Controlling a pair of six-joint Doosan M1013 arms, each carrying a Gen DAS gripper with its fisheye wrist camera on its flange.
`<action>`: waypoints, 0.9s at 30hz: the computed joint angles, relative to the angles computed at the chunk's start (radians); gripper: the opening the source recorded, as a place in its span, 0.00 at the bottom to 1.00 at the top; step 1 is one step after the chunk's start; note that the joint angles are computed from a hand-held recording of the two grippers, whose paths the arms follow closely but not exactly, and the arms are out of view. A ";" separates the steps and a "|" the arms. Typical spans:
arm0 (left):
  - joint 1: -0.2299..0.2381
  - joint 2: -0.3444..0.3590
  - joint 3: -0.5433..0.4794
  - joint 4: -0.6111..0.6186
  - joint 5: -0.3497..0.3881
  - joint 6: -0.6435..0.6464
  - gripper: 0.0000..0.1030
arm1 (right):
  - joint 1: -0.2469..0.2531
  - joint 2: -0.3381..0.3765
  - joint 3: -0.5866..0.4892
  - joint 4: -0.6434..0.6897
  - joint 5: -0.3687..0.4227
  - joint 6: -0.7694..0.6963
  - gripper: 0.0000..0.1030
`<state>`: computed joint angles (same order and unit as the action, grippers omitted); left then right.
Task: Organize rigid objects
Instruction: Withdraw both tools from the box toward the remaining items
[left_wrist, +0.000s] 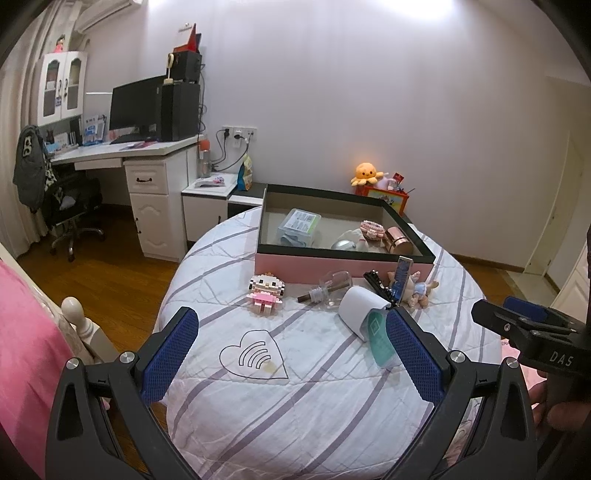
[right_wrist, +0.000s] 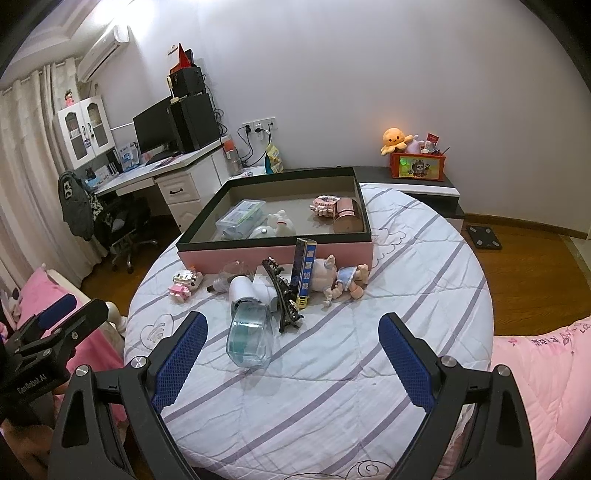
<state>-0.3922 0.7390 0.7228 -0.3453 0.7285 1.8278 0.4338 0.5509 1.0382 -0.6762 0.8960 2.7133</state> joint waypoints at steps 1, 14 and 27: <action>0.000 0.000 0.001 0.000 -0.001 0.000 1.00 | 0.000 0.001 -0.001 0.002 0.001 -0.003 0.93; 0.002 0.024 -0.030 0.012 0.031 -0.023 1.00 | -0.008 0.039 -0.045 0.087 0.023 -0.081 0.93; 0.007 0.097 -0.135 0.045 0.141 -0.059 1.00 | -0.031 0.127 -0.142 0.260 0.070 -0.228 0.93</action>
